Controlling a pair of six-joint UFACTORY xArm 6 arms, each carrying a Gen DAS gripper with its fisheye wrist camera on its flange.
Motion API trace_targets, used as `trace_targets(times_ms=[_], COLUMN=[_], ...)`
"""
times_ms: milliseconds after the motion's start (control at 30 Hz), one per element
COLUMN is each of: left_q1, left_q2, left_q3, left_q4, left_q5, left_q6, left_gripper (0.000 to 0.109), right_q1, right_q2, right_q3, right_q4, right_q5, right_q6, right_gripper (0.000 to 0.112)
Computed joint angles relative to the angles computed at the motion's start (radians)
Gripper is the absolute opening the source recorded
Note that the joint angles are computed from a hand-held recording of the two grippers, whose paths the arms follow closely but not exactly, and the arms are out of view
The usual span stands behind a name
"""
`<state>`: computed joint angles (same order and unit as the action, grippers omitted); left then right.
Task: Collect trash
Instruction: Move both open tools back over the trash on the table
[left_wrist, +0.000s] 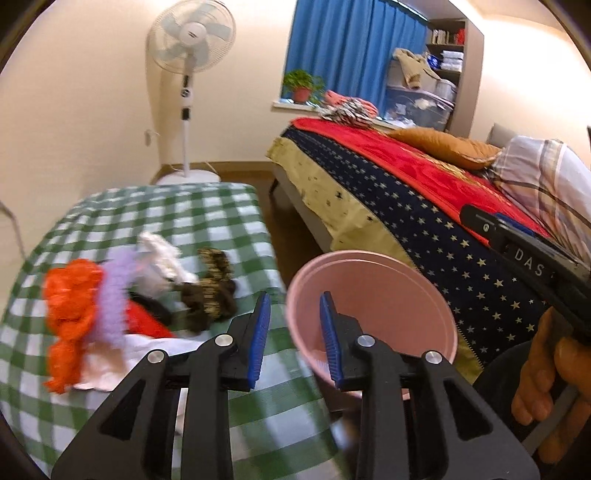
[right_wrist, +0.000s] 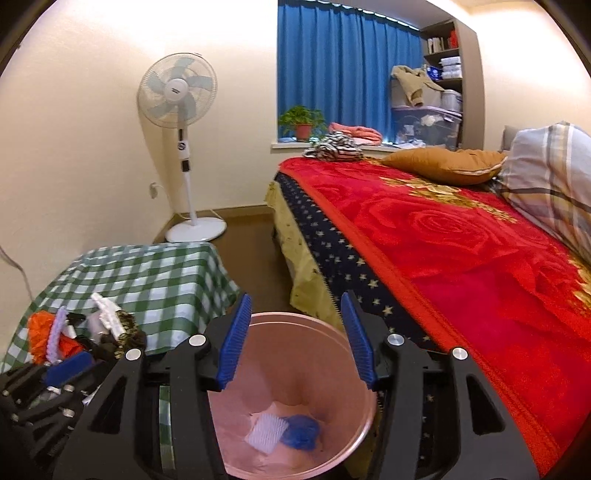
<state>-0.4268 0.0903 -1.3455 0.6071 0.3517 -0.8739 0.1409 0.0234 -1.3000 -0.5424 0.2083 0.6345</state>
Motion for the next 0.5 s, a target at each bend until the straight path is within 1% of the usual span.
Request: trace_targets(times_ms=[100,233,300,333,400,467,500], left_q1=[0.023,0.053,0.067,0.075,0.090,0.103,0.110], left_q2=[-0.076,-0.162,-0.200,-0.218,-0.244,-0.261,-0.268], left_q3=[0.066,0.139,0.175,0.193,0.229,0.260,0.278], left_q4=[0.088,0.162,0.194,0.210,0.252,0.291,0.312], left_q5=[0.016,0.049,0.067,0.074,0.085,0.098,0.112], left_q6=[-0.081,-0.154,-0.192,-0.213,-0.262,-0.310,-0.333], left_gripper=[0.028,0.028,0.028,0.028,0.028,0.028,0.028], right_q1=[0.020,0.061,0.086,0.101,0.126,0.149,0.163], right_q2=[-0.013,-0.022,-0.026,-0.026,-0.025,-0.023,-0.022], right_q3=[0.032,0.063,0.076,0.080,0.082,0.082,0.080], right_q4=[0.113,0.269,0.374,0.437,0.543,0.633,0.701], right_q5=[-0.042,-0.079,-0.094,-0.099,-0.105,-0.106,-0.106], right_q6=[-0.101,-0.262,-0.363,-0.422,-0.519,-0.593,-0.654], right_gripper=[0.051,0.049,0.047,0.044,0.041,0.034,0.032])
